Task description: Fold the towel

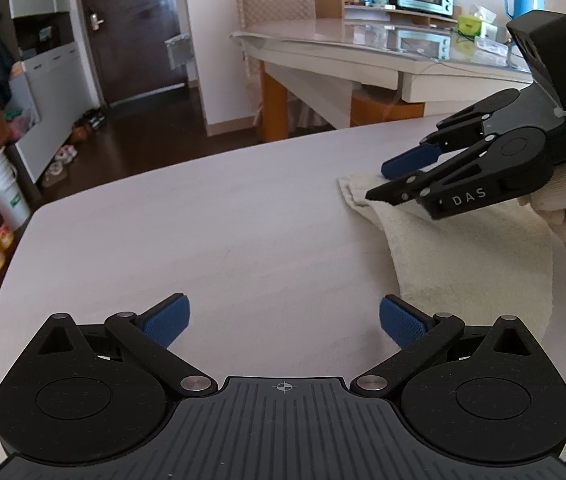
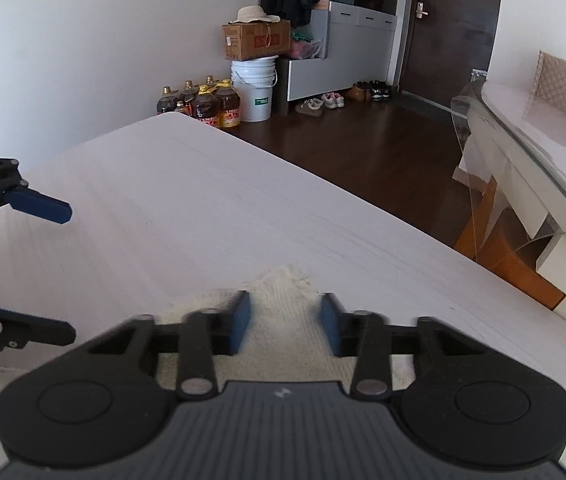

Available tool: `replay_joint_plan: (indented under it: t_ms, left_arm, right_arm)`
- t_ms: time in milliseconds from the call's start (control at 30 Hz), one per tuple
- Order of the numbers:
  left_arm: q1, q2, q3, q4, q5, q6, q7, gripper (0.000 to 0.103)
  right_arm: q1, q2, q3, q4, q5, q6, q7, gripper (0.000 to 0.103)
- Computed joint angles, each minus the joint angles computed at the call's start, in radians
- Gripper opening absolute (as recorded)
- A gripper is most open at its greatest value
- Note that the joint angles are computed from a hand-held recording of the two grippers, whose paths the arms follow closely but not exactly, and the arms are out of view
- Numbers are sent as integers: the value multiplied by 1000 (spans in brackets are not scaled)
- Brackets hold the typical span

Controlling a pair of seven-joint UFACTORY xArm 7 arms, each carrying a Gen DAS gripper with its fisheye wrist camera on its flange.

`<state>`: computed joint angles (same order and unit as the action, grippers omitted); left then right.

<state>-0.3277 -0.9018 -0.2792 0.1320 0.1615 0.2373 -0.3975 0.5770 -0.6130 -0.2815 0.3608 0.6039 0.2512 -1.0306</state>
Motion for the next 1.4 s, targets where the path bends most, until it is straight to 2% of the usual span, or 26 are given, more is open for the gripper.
replay_joint_plan:
  t_ms: [200,300,467,567,633,733,867,933,1067,1133,1267,1333,1400]
  left_arm:
    - [-6,-29,-6,8,2,20,-5,103]
    - [-3,-24,-10,19,4,13,-7,103]
    - [13,53,-23,66,13,-52,0,103]
    - [-1,111,-30,103,16,-89,15,103]
    - [-24,166,-41,124,17,-130,27,103]
    - [-97,210,-33,139,15,-148,69,103]
    - [-167,253,-38,147,-9,-159,120,103]
    - [-148,268,-120,154,25,-156,88,103]
    - [-84,263,-239,158,68,-155,21,103]
    - [-73,263,-258,161,86,-148,-2,103]
    - [-73,249,-269,161,103,-124,-48,103]
    - [-78,239,-271,163,115,-107,-63,103]
    - [-80,236,-274,164,127,-99,-77,103]
  right_arm:
    - [-30,-139,4,-61,-13,-13,35,6]
    - [-95,-306,-18,-100,-52,82,69,7]
    - [-307,-663,-24,-197,-143,369,128,6]
    - [-465,-881,-43,-233,-212,598,153,7]
    - [-596,-1028,-96,-241,-257,786,173,7]
    - [-757,-1162,-175,-241,-315,998,186,7]
    - [-905,-1253,-242,-246,-394,1178,147,7]
    - [-953,-1279,-248,-259,-420,1212,116,9]
    - [-1025,-1322,-275,-273,-439,1254,63,26]
    - [-1044,-1325,-288,-269,-450,1273,34,31]
    - [-1052,-1308,-299,-257,-446,1290,-18,34]
    - [-1037,-1292,-288,-254,-435,1275,-42,41]
    - [-1017,-1265,-275,-252,-425,1253,-63,42]
